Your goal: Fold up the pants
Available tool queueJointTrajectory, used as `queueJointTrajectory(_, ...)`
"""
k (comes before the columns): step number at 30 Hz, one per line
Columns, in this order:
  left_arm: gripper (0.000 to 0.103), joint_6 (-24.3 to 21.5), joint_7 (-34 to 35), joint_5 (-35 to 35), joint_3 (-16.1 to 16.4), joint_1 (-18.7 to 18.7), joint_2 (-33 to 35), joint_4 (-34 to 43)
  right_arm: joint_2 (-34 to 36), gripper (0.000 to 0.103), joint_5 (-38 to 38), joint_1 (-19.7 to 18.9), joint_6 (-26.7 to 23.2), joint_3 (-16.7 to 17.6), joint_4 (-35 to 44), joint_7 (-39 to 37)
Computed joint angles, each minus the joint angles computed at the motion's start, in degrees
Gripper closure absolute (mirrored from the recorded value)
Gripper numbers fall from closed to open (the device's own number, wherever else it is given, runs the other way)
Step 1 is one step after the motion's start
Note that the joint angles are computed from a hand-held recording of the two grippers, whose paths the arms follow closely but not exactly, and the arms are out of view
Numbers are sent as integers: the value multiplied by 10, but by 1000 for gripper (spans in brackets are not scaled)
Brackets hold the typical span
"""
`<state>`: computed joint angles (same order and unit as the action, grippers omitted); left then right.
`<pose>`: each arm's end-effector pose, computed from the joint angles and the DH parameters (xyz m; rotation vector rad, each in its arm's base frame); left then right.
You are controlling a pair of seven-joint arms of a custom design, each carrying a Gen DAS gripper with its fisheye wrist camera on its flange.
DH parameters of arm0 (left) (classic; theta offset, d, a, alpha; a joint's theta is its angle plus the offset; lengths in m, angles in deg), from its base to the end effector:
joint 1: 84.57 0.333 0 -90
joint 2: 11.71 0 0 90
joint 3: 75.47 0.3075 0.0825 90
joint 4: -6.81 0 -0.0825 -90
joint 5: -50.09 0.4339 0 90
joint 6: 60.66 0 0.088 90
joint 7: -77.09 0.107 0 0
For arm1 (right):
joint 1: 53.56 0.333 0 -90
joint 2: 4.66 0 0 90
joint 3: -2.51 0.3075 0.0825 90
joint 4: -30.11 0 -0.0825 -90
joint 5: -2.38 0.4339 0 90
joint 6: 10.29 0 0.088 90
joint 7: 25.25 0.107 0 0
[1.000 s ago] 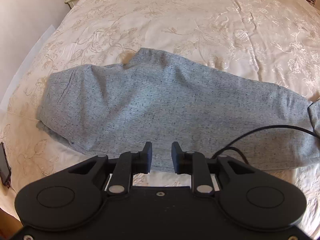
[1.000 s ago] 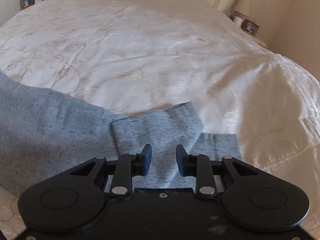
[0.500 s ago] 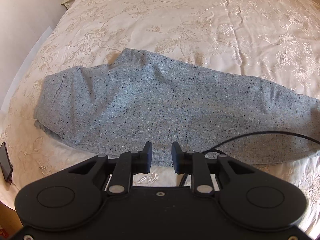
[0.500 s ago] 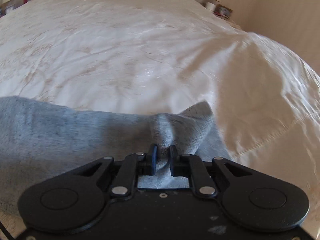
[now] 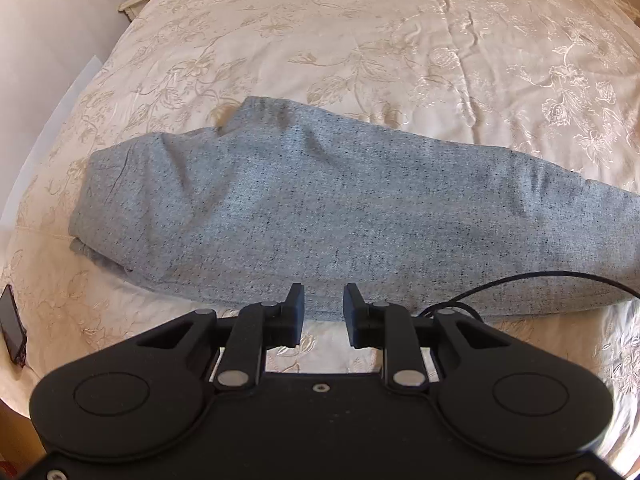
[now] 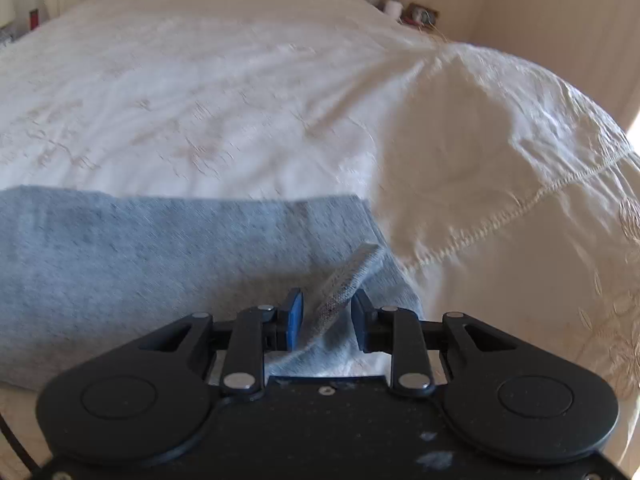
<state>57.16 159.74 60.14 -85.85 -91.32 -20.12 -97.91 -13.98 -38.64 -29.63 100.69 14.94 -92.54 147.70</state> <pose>0.5732 -0.1735 0.6158 -1.7199 2.1614 -0.2898 0.4705 0.2941 0.4580 -1.4078 2.4662 -1.0134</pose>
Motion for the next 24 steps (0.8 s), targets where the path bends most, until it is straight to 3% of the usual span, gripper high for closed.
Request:
queueJointTrajectory(3, 70, -8, 0, -10, 11, 10, -17, -10, -30, 75, 44, 0, -6, -1, -25, 25)
queueJointTrajectory(6, 70, -2, 13, -12, 21, 23, -31, -21, -18, 70, 15, 6, -78, 23, 13, 24)
queueJointTrajectory(9, 70, 34, 34, 9, 29, 40, -28, -25, -22, 66, -41, 19, -74, 38, 33, 42)
queueJointTrajectory(16, 70, 130, 94, 30, 56, 82, 102, 81, 63, 66, -146, 61, -47, 52, 159, 72)
queueJointTrajectory(20, 69, 94, 110, 16, 71, 103, 210, 184, 183, 66, -206, 117, -103, 49, 322, 62)
queueJointTrajectory(22, 70, 18, 122, 32, 81, 108, 260, 234, 242, 66, -239, 150, -123, 41, 404, 54)
queueJointTrajectory(24, 70, -32, 153, 31, 86, 121, 269, 227, 298, 66, -254, 177, -127, 30, 486, 26)
